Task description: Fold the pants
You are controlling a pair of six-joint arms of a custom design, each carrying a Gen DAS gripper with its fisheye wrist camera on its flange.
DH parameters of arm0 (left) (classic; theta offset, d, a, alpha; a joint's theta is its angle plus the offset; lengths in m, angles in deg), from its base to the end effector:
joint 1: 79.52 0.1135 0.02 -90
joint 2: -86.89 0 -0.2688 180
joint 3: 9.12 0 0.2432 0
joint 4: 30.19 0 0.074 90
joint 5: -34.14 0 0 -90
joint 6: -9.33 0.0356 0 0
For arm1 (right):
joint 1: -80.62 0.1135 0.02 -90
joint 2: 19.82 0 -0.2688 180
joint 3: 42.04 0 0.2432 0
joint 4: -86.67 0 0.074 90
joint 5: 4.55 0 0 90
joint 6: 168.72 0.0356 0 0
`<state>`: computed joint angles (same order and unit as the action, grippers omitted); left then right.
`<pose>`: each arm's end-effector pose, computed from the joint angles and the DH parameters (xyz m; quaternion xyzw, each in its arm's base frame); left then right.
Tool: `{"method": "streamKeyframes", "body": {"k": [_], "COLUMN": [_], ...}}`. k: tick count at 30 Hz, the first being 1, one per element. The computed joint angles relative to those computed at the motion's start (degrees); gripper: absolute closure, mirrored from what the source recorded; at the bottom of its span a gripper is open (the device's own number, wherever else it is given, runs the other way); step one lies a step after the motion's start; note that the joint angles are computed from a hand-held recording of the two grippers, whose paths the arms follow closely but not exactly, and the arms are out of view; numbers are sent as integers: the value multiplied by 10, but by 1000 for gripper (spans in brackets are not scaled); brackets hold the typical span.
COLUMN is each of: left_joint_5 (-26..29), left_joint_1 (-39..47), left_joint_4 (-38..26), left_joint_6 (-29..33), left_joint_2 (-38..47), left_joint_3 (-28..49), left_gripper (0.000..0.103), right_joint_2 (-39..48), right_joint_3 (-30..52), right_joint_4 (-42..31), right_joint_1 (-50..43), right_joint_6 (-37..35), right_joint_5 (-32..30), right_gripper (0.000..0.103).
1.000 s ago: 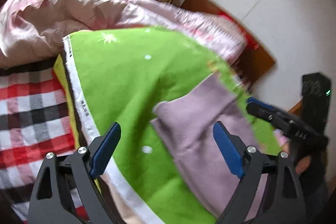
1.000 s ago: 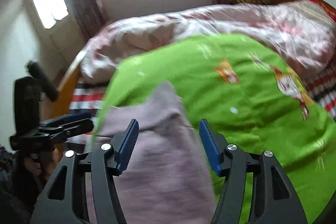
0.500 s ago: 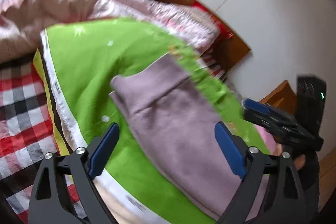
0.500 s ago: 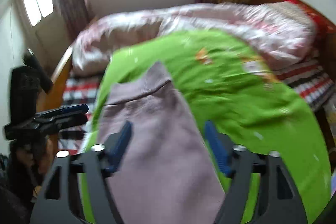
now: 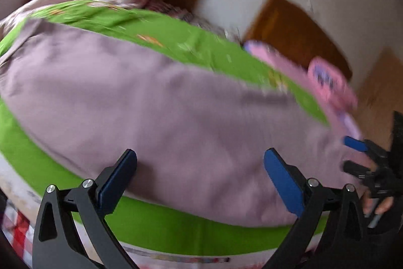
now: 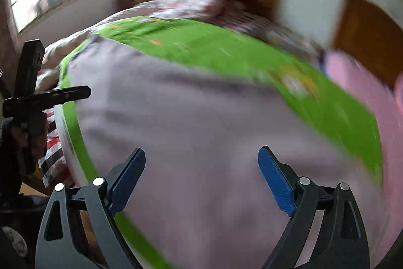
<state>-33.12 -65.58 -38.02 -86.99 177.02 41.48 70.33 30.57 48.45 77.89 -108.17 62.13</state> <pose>0.2756 0.0542 0.1489 -0.0901 0.9117 -0.1596 0.3679 0.3129 -0.0008 0.2208 -0.2742 0.8969 0.1057 0.3305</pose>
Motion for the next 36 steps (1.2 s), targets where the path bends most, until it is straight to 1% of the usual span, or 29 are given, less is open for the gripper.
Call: {"method": "streamKeyframes", "body": {"k": [2,4,5,6,7,8,9,10,11,12,13,14,15,16,17,19,22,24,25,27,28,29,30,33,34,35,36], "left_joint_5": [-120,-219,-229,-209,-152,-102,-70,-20,41,77,136,207,258,283,307,310,330,314,311,319,323,327,327,326,324,326,330], "left_joint_1": [-74,-130,-138,-129,-99,-63,-34,13,80,120,188,259,315,348,386,429,451,452,452,454,453,454,450,445,444,444,440], "left_joint_4": [36,36,24,23,29,36,33,38,39,31,23,17,22,28,38,26,-62,-108,-124,-144,-148,-151,-158,-141,-139,-141,-141], "left_joint_6": [5,21,20,19,9,-5,-17,-35,-54,-60,-83,-115,-159,-193,-228,-254,-227,-198,-189,-179,-178,-173,-173,-185,-180,-174,-175], "left_joint_2": [7,28,22,16,-1,-15,-31,-43,-48,-46,-25,13,56,82,126,191,286,316,335,358,374,382,399,423,420,419,423], "left_joint_3": [-18,-8,-6,-8,-15,-21,-23,-23,-16,-5,19,51,82,104,140,210,336,381,403,423,433,435,451,469,466,466,470], "left_gripper": [2,2,2,2,2,2,2,2,2,2,2,2,2,2,2,2,3,3,5,9,12,16,18,19,22,34,40], "right_joint_2": [-22,-12,-2,11,12,13,0,-23,-49,-77,-96,-115,-131,-143,-148,-134,-53,6,57,119,161,188,237,324,360,383,419], "right_joint_3": [-54,-88,-95,-98,-101,-100,-106,-122,-136,-144,-149,-151,-152,-148,-143,-124,-51,9,65,143,196,229,290,413,463,494,546], "right_joint_4": [14,27,24,19,21,19,36,65,92,103,104,104,104,100,97,108,121,118,111,87,71,57,38,-18,-40,-55,-80], "right_joint_1": [-76,-140,-169,-207,-225,-232,-222,-203,-184,-163,-149,-137,-120,-93,-70,7,134,208,253,300,327,342,361,389,398,399,404], "right_joint_6": [-9,-23,-41,-65,-74,-75,-57,-28,-4,10,14,17,25,32,37,65,109,125,137,146,153,157,168,176,178,177,179], "right_joint_5": [-19,-13,-32,-87,-116,-123,-104,-75,-46,-37,-48,-67,-81,-95,-102,-97,-71,-60,-53,-48,-51,-54,-57,-54,-48,-49,-49], "right_gripper": [15,15,15,15,15,15,15,15,15,15,15,15,15,15,15,15,15,15,15,15,15,15,15,15,15,15,15]}}
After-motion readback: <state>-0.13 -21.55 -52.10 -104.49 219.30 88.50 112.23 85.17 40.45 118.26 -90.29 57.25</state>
